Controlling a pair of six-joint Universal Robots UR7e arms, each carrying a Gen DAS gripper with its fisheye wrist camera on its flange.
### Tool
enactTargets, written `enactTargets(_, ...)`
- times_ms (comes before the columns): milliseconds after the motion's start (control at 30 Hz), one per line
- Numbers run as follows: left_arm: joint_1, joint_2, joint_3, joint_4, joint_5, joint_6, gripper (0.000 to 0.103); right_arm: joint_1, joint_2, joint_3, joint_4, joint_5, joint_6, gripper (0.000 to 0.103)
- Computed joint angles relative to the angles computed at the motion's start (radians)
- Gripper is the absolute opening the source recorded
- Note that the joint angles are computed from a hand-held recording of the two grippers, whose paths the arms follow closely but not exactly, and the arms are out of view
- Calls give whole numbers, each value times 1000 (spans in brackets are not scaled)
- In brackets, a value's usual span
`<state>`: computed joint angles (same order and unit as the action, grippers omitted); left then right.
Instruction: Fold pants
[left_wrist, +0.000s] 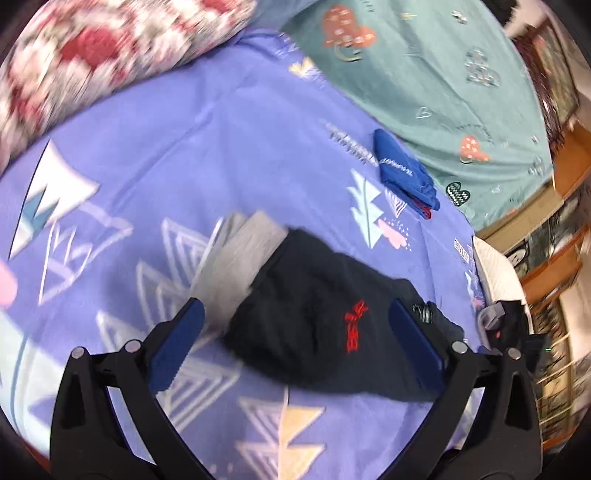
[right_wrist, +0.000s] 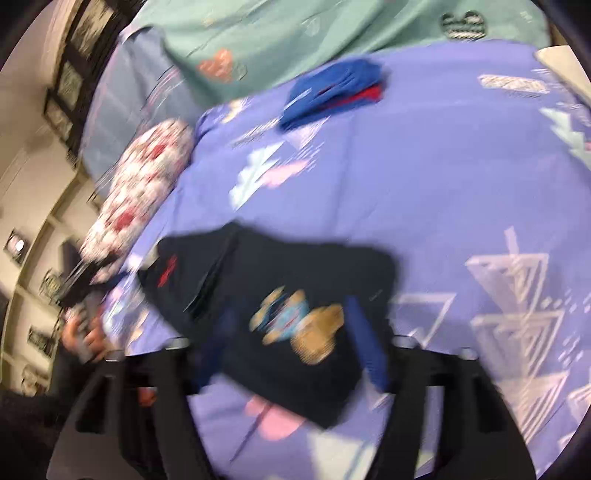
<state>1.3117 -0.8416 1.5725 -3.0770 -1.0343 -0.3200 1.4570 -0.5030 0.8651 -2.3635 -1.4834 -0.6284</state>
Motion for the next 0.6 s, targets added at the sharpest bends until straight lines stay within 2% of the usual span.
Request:
enactTargets(100, 23, -14, 17, 64, -63, -118, 101, -22, 67, -133, 103, 69, 25, 80)
enactTargets(133, 25, -7, 13, 80, -60, -139, 101, -28, 87, -172, 143, 92, 25, 82)
enactTargets(167, 28, 3, 4, 88, -62, -152, 101, -35, 103, -199, 171, 111, 26, 89)
enactTargets(233, 29, 36, -23, 82, -53, -171, 101, -28, 136, -256, 233, 89, 32, 90)
enactTargets(300, 28, 62, -64, 106, -57, -171, 101, -26, 160, -309, 289, 106, 19, 90)
enactTargets(367, 22, 87, -105, 139, -26, -177, 101, -28, 144, -283, 280, 119, 13, 92)
enactTargets(400, 16, 103, -131, 163, 8, -187, 101, -27, 141, -277, 277, 119, 15, 102)
enactTargets(467, 14, 121, -166, 190, 34, -226, 101, -29, 132, -258, 260, 127, 8, 102)
enactTargets(533, 21, 124, -176, 176, 19, -264, 101, -31, 121, -237, 249, 142, -5, 102)
enactTargets(600, 34, 118, -159, 123, -31, -299, 101, -31, 114, -223, 243, 147, -13, 102)
